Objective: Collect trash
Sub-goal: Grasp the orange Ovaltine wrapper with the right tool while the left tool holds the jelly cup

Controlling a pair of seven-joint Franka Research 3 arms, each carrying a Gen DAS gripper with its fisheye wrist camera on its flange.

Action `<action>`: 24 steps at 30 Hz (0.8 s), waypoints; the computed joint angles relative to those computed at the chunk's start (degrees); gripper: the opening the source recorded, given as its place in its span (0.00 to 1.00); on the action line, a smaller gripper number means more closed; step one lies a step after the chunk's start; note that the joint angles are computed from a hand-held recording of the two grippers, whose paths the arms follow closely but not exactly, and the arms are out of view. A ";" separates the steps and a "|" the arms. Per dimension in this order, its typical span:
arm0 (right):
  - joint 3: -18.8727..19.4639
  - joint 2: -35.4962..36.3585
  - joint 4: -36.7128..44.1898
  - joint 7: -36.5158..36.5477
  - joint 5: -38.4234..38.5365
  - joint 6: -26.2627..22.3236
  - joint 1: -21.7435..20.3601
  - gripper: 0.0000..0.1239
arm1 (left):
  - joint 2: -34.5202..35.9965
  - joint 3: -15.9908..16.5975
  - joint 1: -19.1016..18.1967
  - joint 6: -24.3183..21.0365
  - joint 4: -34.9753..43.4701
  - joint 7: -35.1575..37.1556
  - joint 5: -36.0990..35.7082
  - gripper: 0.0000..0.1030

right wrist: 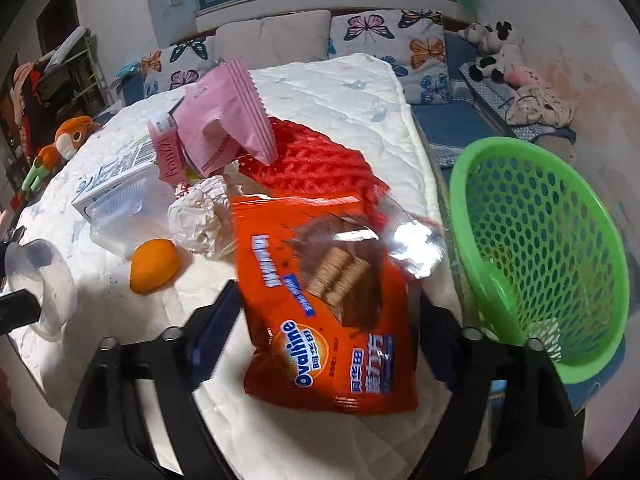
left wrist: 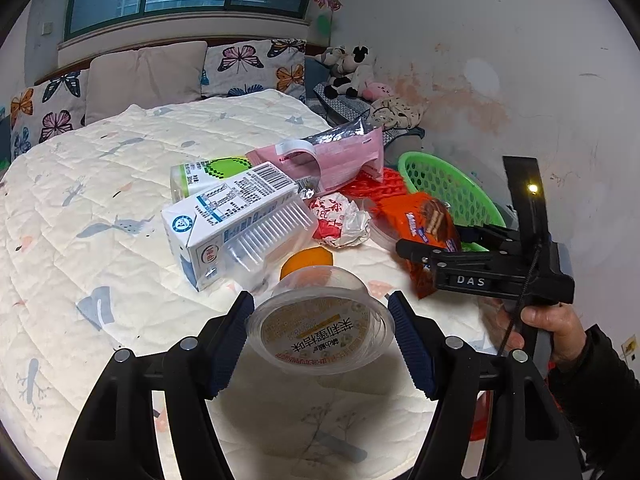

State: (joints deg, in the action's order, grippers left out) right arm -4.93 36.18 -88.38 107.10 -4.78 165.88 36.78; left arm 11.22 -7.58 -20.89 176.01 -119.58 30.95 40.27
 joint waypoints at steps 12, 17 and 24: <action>-0.30 -7.37 -10.77 0.16 1.63 7.24 0.41 0.48 | 0.77 -2.19 1.04 0.54 1.45 5.39 -4.79 0.65; -0.72 -9.50 -13.08 0.03 3.33 8.75 -0.20 0.48 | 1.97 -3.37 1.38 0.22 3.44 9.83 -8.44 0.65; -7.48 -10.74 -14.36 5.43 1.05 8.54 2.25 0.48 | 6.26 -5.92 1.83 -1.38 10.13 17.60 -14.01 0.65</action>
State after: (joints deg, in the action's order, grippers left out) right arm -12.41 25.43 -102.74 112.53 -3.73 174.42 39.03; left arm 17.47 -13.50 -19.06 174.64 -109.45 48.55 26.26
